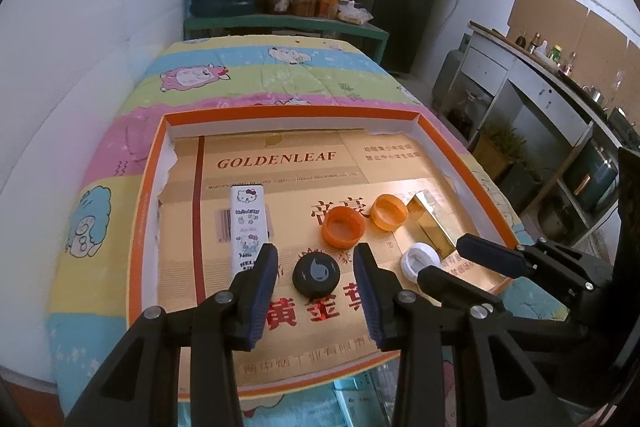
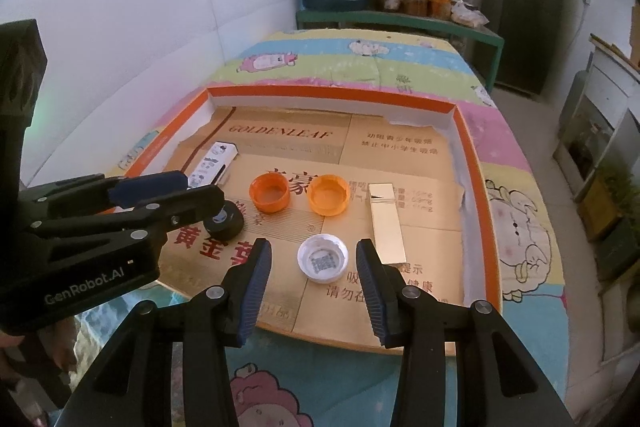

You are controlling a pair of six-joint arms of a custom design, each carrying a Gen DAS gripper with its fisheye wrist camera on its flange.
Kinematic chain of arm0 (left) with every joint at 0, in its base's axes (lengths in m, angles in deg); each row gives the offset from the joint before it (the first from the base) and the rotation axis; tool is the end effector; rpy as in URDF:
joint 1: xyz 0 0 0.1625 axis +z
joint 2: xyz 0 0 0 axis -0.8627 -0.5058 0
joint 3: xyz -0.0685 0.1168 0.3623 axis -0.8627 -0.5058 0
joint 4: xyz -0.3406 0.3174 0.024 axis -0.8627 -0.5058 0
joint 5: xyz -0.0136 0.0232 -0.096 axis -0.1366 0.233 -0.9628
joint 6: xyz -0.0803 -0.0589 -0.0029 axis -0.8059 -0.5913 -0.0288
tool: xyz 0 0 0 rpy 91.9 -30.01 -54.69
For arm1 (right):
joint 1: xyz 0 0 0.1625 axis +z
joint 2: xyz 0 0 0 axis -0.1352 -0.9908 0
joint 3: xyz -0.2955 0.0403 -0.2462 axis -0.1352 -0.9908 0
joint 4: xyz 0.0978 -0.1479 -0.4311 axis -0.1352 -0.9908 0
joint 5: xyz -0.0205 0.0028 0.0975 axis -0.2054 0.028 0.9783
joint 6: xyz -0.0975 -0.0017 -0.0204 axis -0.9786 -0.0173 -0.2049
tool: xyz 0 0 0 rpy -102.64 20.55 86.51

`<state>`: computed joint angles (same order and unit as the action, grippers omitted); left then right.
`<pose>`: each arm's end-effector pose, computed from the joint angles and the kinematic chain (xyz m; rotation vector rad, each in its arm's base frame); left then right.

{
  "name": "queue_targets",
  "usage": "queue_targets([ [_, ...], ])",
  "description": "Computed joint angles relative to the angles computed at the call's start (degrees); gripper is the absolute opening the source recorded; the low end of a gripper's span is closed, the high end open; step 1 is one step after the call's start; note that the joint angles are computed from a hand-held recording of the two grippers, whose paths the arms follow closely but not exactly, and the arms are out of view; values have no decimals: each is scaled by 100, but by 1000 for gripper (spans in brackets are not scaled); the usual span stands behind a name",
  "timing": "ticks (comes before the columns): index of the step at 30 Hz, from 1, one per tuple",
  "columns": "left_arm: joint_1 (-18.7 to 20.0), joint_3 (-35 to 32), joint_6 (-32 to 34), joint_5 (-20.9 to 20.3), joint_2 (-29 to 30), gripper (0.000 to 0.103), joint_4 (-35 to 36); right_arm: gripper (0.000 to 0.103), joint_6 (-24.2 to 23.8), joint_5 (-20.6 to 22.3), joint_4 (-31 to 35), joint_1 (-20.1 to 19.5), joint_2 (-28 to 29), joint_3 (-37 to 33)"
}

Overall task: Organize rigid objects
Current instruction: 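Withdraw both tools from the box lid toward the red and blue caps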

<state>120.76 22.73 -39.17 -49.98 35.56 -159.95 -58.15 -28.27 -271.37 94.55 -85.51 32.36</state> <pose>-0.1735 -0.7063 -0.0161 0.5933 2.4889 -0.7597 0.0614 -0.6851 0.0868 0.5978 -2.3974 0.7421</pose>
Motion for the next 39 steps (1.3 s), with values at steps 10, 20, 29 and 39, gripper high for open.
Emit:
queue_targets([
  [10,-116,414,-101,81,-304,39,-221,45,11,-7,-151,91,-187,260],
  [20,-274,864,-148,111,-595,39,-440,45,1,-31,-423,191,-480,700],
  [29,-524,1322,-175,191,-890,39,-692,45,-34,-2,-747,290,-857,1208],
  [39,-733,1890,-312,328,-1266,39,-933,45,28,19,-986,383,-1213,1719],
])
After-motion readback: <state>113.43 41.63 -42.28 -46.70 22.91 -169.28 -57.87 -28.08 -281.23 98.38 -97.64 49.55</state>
